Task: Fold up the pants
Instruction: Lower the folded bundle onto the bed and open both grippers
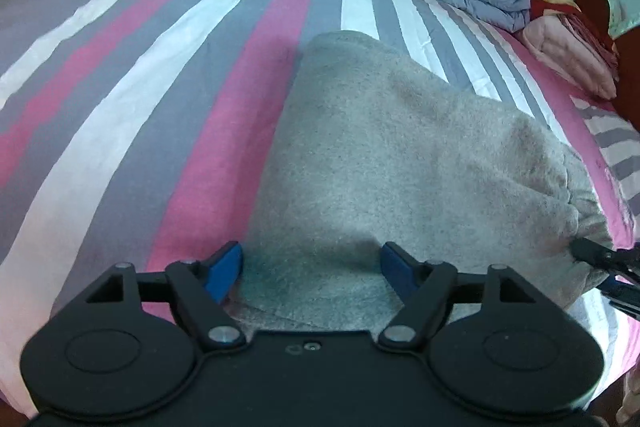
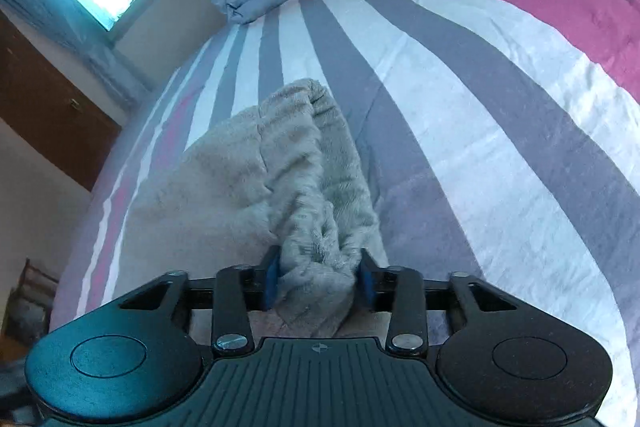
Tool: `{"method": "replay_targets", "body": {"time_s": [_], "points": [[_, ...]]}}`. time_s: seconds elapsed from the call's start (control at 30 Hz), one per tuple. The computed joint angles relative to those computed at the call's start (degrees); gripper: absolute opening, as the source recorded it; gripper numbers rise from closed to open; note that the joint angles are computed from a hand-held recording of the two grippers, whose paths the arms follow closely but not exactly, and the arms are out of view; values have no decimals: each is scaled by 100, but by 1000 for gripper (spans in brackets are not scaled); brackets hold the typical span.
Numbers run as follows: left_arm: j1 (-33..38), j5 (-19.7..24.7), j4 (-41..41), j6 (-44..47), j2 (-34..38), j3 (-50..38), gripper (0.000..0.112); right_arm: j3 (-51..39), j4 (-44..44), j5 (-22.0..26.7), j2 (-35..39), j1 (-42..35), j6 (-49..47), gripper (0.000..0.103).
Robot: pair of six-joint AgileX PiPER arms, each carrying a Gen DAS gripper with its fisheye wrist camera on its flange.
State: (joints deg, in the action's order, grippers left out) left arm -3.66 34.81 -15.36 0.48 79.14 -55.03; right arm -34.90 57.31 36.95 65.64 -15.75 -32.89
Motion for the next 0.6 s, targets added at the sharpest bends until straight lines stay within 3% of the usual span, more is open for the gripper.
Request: {"method": "replay_targets", "body": {"time_s": [0.07, 0.17, 0.23, 0.3, 0.37, 0.47, 0.53, 0.6], "points": [[194, 96, -334, 230, -102, -60, 65, -220, -551, 12, -151, 78, 468, 43], [185, 55, -362, 350, -137, -55, 65, -351, -1543, -641, -792, 556, 1371, 43], [53, 40, -200, 185, -35, -24, 65, -377, -1203, -855, -947, 914, 1016, 43], [-103, -223, 169, -132, -36, 205, 73, -470, -931, -806, -774, 1257, 708, 43], [57, -215, -236, 134, -15, 303, 76, -350, -1097, -915, -484, 1529, 927, 43], [103, -104, -349, 306, 14, 226, 76, 319, -93, -1066, -186, 1218, -122, 41], [-16, -36, 15, 56, -16, 128, 74, 287, 380, -663, -68, 725, -585, 35], [-43, 106, 123, -38, -98, 18, 71, 4, -10, -302, -1, 574, -132, 32]]}}
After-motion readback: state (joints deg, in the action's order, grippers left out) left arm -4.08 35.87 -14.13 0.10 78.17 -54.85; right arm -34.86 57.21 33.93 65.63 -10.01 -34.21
